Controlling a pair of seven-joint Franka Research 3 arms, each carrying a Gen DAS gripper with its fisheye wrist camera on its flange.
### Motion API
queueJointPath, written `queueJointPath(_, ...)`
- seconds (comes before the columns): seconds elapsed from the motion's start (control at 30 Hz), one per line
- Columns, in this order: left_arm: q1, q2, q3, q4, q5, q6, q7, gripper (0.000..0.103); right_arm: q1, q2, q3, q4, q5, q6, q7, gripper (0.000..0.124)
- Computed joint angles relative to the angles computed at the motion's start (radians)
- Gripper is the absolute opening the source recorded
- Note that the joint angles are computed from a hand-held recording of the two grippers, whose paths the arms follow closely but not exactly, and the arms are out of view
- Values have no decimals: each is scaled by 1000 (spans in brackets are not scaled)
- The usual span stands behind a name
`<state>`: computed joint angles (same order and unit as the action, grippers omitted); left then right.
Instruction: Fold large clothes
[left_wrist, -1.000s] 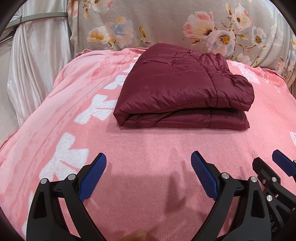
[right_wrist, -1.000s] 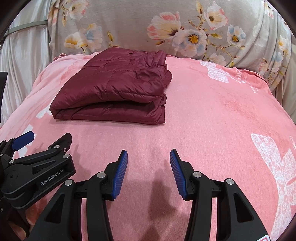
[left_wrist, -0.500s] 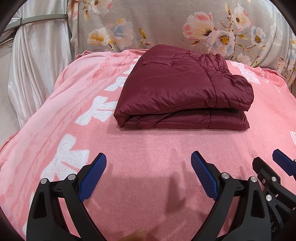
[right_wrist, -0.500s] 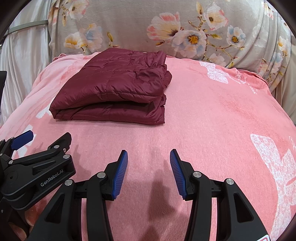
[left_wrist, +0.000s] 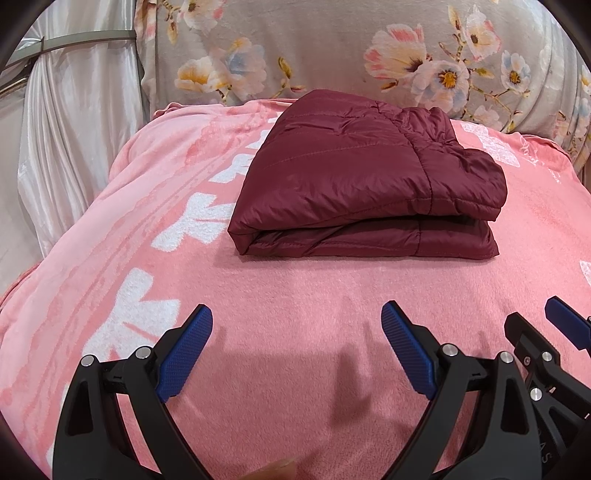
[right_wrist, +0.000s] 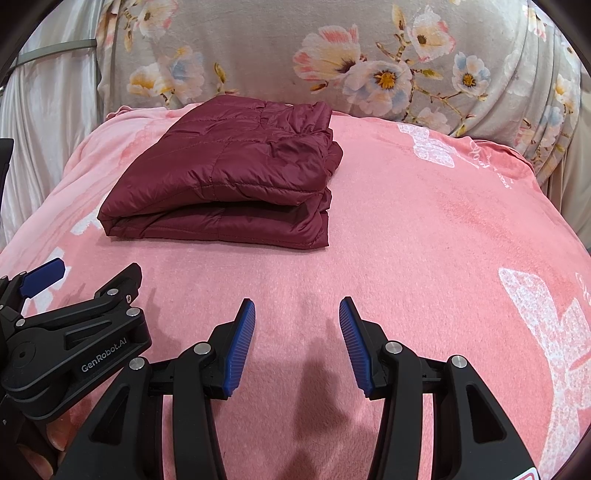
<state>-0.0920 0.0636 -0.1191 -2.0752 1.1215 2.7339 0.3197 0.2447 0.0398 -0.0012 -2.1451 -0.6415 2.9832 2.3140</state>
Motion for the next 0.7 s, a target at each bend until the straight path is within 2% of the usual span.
queueJointPath(0.7, 2, 2, 4, 4, 24, 13, -7, 90, 1, 0, -1, 1, -16, -1, 14, 47)
